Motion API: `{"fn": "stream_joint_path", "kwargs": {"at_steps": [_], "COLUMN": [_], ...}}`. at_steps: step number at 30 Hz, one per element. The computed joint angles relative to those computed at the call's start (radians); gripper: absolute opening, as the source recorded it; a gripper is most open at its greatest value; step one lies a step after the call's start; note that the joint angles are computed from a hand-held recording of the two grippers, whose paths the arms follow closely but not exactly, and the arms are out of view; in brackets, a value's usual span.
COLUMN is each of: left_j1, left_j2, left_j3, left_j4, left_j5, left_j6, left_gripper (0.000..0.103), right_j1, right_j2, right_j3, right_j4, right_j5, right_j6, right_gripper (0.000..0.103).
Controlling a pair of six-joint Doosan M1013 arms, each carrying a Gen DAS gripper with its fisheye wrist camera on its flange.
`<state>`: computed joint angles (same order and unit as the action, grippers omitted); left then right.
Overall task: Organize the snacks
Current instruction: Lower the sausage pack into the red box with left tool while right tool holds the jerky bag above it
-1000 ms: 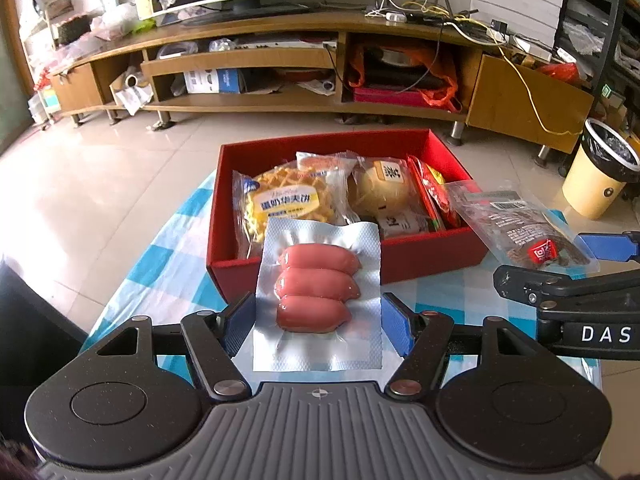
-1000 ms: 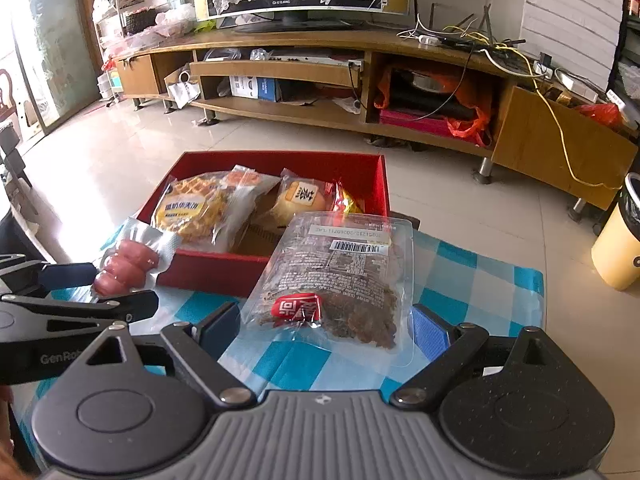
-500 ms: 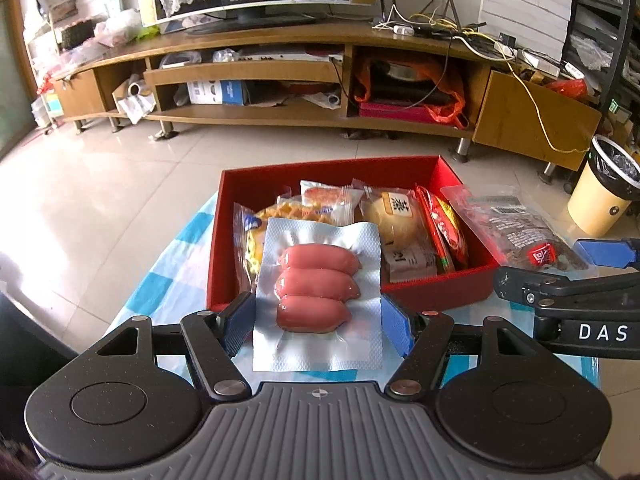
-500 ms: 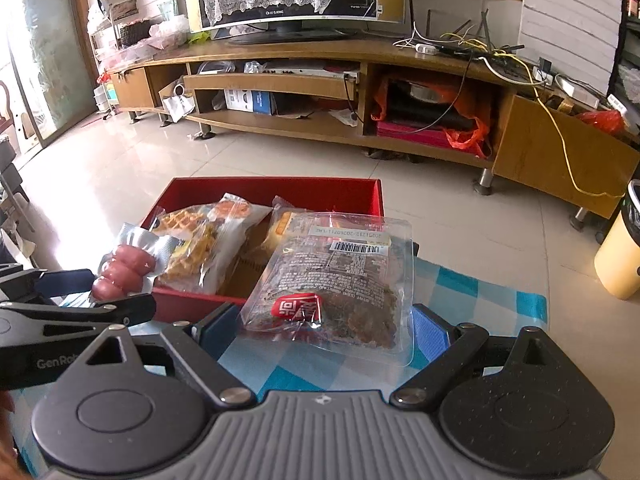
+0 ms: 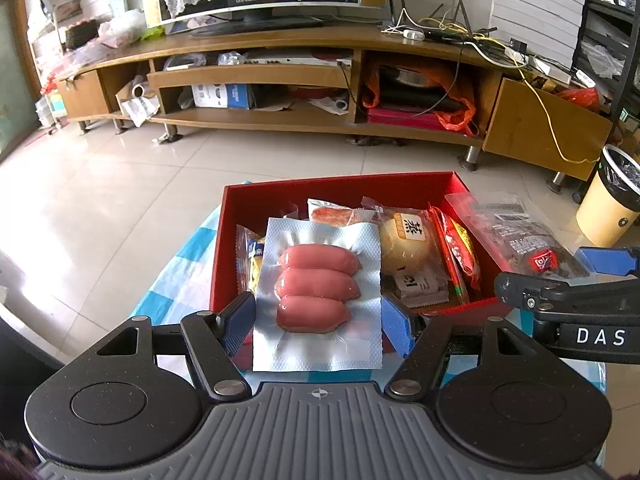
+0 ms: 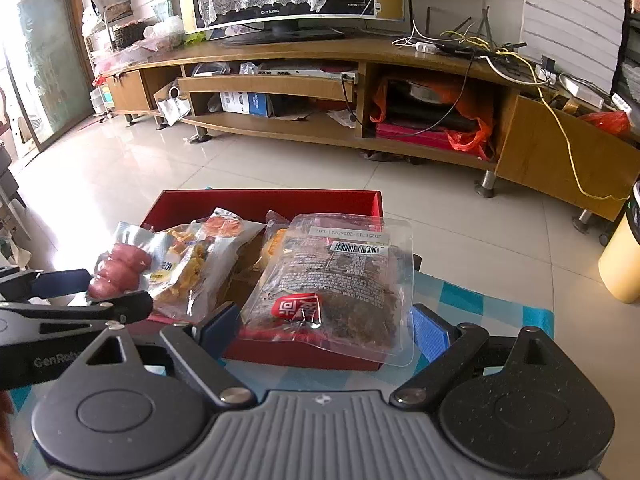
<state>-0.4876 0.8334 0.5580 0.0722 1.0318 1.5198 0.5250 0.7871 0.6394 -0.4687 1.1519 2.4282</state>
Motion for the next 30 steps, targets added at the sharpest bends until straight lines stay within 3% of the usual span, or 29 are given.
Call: {"fn": "stream_joint_path", "kwargs": {"at_steps": [16,30], "left_j1": [0.001,0.003], "left_j2": [0.081,0.208], "left_j3": [-0.147,-0.389], "left_j4": [0.014,0.023], "left_j5": [0.074,0.211], "left_j6": [-0.022,-0.028], "left_gripper": [0.074,0.074], "right_j1": [-0.018,-0.033], "right_j2": [0.053,0.107], "right_j3": [-0.085,-0.178], "right_j4": [0.027,0.055], "right_j5": [0.022,0.050], "right_j6": [-0.030,-0.074], "right_gripper": [0.091,0.091]}}
